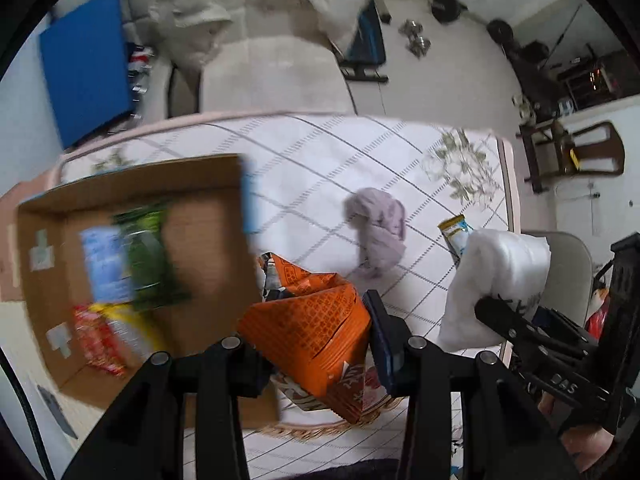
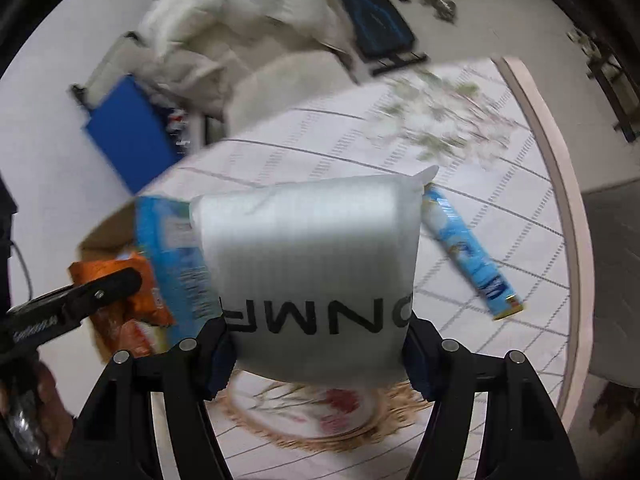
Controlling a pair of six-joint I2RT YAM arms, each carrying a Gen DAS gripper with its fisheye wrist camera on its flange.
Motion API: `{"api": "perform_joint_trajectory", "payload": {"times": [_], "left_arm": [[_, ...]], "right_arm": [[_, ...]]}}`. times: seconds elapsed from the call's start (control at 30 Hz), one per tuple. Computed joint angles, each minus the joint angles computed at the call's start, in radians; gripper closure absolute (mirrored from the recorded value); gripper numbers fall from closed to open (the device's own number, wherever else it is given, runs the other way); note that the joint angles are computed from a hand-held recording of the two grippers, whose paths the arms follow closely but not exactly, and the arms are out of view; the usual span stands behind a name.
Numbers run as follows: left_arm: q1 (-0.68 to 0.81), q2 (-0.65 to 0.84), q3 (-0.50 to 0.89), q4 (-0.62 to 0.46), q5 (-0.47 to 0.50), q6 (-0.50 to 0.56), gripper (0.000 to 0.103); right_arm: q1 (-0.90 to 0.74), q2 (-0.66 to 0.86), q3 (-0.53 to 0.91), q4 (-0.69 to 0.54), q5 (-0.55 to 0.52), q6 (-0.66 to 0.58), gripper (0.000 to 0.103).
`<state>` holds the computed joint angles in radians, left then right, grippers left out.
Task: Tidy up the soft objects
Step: 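Grasp the orange snack bag with the left tool while the right tool grasps the white NMAR bag, then place the orange bag and white bag into the box, opening both tools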
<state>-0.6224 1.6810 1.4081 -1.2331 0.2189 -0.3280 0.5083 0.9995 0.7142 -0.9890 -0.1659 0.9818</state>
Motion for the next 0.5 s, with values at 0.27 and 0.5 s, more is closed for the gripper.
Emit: {"api": "perform_joint_trajectory", "payload": {"times": [0.27, 0.5], "left_arm": [[0.391, -0.133, -0.027, -0.138, -0.120, 0.254, 0.065], [0.642, 0.055, -0.025, -0.040, -0.196, 0.435, 0.065]], "right_arm": [[0.374, 0.400, 0.418, 0.113, 0.078, 0.186, 0.032], [0.393, 0.880, 0.799, 0.111, 0.053, 0.157, 0.032]]}}
